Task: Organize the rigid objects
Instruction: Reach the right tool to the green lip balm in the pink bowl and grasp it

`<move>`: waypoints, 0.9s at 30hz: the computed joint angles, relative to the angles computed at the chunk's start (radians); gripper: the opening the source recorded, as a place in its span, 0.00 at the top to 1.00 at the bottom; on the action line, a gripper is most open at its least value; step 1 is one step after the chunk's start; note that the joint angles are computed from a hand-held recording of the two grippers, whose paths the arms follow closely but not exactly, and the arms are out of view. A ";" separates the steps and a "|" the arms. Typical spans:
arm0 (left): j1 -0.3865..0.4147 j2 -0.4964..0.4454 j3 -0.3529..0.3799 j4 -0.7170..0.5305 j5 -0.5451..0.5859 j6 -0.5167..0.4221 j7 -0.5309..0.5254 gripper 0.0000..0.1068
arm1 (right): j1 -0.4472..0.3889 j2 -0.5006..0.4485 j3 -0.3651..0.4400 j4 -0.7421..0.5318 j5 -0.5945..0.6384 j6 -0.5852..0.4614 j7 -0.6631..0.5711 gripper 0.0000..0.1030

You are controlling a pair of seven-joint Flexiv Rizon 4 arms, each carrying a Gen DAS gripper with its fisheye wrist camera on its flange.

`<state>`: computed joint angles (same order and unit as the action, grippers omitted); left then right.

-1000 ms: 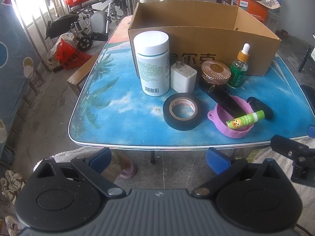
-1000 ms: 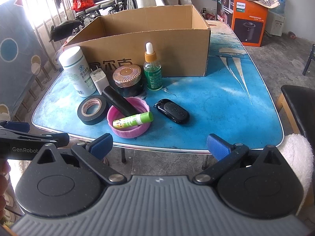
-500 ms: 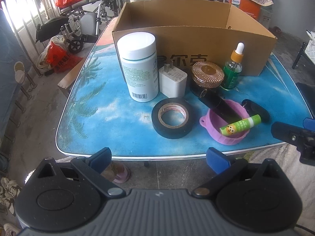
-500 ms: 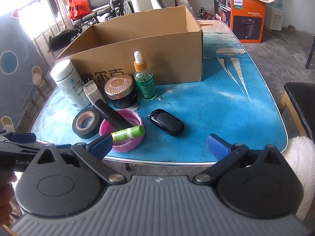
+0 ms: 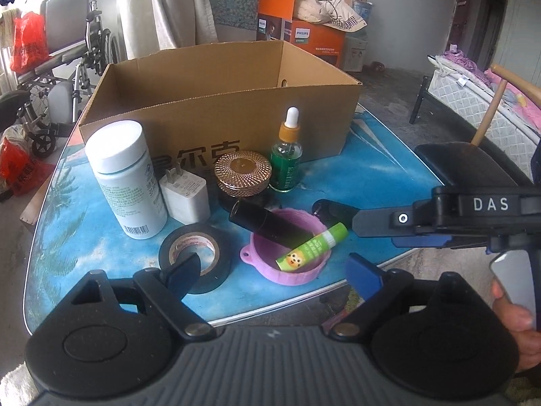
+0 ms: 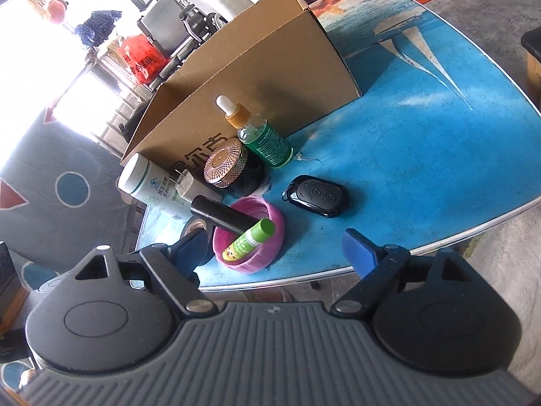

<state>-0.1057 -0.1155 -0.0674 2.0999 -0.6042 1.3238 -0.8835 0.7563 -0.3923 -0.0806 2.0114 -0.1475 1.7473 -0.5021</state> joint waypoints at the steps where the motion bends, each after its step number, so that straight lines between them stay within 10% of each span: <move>1: -0.001 -0.007 -0.007 -0.004 -0.005 0.004 0.019 0.18 | -0.044 -0.016 0.049 -0.014 0.004 0.013 -0.002 0.23; 15: -0.003 -0.082 -0.041 -0.059 0.022 -0.023 0.132 0.60 | -0.237 -0.157 0.269 -0.136 0.016 0.063 -0.019 0.57; 27: 0.012 -0.097 -0.056 -0.075 -0.006 -0.058 0.174 0.63 | -0.252 -0.188 0.282 -0.166 0.008 0.075 -0.010 0.80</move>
